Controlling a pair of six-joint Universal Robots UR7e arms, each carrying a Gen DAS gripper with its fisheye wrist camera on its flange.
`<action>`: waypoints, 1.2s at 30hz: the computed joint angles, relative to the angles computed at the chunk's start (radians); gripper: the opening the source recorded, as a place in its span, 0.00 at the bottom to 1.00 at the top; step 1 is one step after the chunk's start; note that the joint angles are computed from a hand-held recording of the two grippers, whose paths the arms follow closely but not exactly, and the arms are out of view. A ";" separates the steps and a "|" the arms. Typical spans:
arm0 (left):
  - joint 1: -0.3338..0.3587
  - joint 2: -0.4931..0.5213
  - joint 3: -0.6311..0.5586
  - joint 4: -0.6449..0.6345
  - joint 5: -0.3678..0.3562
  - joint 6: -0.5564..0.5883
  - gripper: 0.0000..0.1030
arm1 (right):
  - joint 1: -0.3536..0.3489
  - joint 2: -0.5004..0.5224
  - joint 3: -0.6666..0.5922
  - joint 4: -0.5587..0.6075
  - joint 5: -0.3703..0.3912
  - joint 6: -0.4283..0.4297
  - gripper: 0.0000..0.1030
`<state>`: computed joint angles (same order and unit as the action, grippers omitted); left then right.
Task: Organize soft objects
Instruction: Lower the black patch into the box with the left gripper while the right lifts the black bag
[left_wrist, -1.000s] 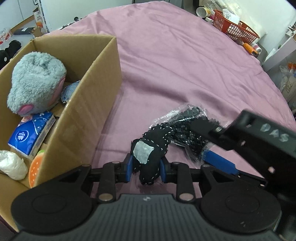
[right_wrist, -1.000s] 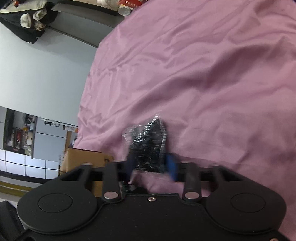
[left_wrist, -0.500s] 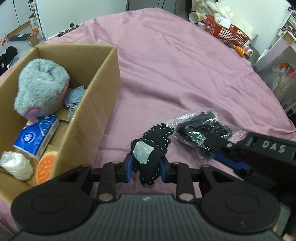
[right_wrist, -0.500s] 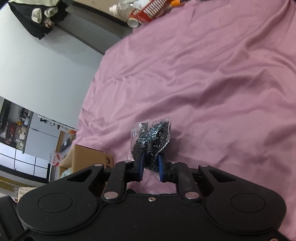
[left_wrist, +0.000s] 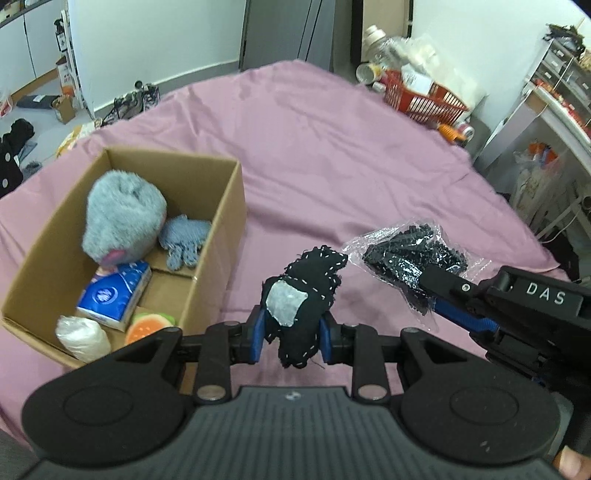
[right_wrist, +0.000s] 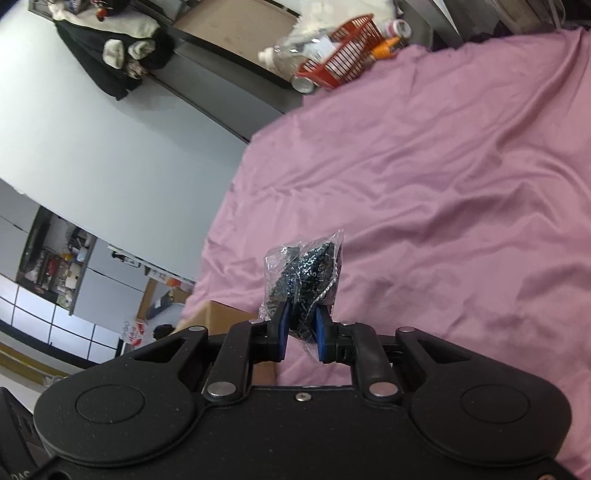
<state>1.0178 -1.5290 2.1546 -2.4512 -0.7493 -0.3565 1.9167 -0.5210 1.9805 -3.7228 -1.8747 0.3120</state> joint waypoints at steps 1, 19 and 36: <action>-0.005 -0.008 0.000 0.000 0.001 0.003 0.27 | 0.004 0.000 0.000 -0.005 0.001 -0.004 0.14; -0.034 -0.162 -0.013 0.044 0.058 0.018 0.28 | 0.082 -0.003 -0.024 -0.038 0.083 -0.102 0.00; 0.078 -0.187 -0.056 0.053 0.026 0.050 0.31 | 0.093 0.026 -0.074 0.124 -0.007 -0.067 0.35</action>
